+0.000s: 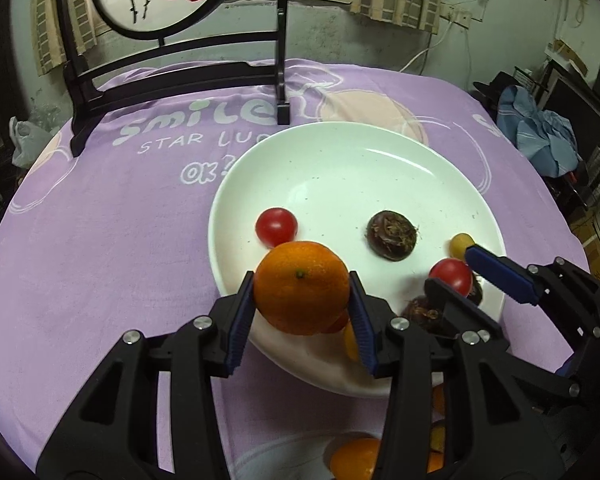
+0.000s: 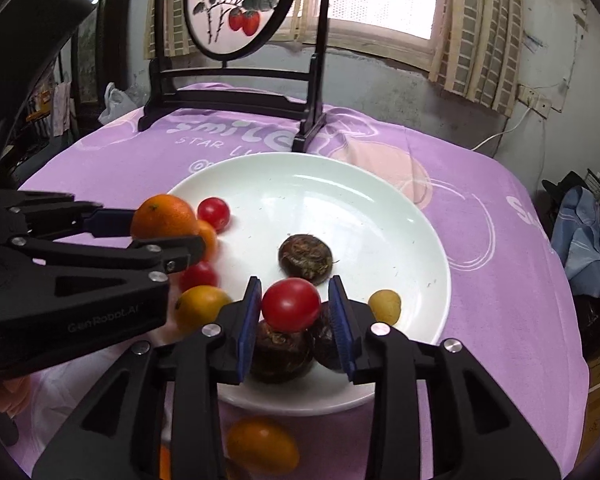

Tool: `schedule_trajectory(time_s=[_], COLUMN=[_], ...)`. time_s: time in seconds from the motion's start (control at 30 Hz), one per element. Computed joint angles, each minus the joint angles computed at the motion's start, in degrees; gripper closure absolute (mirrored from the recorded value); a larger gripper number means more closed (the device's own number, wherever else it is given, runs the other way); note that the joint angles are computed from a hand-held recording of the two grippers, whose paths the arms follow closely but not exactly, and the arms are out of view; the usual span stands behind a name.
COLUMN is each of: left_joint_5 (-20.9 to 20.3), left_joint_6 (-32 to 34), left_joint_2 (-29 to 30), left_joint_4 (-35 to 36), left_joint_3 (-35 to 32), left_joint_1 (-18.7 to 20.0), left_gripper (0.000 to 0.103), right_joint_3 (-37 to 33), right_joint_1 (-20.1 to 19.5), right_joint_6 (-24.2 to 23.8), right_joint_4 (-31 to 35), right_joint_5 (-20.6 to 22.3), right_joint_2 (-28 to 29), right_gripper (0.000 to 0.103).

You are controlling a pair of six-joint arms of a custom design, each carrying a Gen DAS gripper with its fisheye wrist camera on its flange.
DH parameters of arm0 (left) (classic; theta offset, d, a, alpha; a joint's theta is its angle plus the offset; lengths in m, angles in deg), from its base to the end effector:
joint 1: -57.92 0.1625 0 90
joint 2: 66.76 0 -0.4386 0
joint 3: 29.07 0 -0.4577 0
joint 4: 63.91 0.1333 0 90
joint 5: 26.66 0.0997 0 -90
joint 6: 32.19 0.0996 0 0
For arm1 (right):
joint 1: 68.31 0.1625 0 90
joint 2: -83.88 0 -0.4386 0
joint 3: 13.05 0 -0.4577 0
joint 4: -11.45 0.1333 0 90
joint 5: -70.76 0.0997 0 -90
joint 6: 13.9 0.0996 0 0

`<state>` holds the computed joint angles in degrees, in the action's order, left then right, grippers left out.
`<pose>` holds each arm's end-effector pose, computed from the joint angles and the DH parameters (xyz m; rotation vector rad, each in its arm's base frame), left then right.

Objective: Organize fruits
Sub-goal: 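Carry the orange and red tomato onto the white plate and open both tools, then grasp a dark red plum with the left tool while the right tool grasps a yellow pear-shaped fruit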

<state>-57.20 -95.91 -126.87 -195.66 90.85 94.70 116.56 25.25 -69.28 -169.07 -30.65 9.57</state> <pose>-0.2916 -0.4915 0.0681 -0.0025 2.2070 -0.8872 0.1455 -0.5089 0.1862 1.2201 -2.3286 0.6355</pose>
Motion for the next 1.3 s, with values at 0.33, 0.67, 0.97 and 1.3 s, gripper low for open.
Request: schedule_trajectory(time_s=[0.33, 0.67, 0.97, 1.3], left_joint_5=[2.8, 1.4, -3.1, -3.8], left_joint_6=[-2.7, -12.4, -15.5, -18.2], left_joint_2=[-3.0, -5.7, -5.7, -6.1], left_joint_4=[-2.7, 7.8, 7.0, 8.2], left_joint_3=[3.6, 6.5, 10.8, 13.5], left_joint_1=[-4.7, -9.7, -12.3, -13.5], left_gripper=[0.023, 0.017, 0.016, 0.016], right_joint_3=[1.8, 7.5, 11.6, 16.1], right_joint_1=[-3.0, -6.4, -9.1, -8.4], right_joint_6=[4.9, 4.5, 2.0, -2.7], right_joint_4=[7.4, 11.9, 16.1, 23.2], right_joint_5=[4.7, 7.2, 8.1, 7.4], right_joint_2=[-8.1, -17.7, -24.0, -29.1], right_gripper=[0.065, 0.058, 0.049, 0.049])
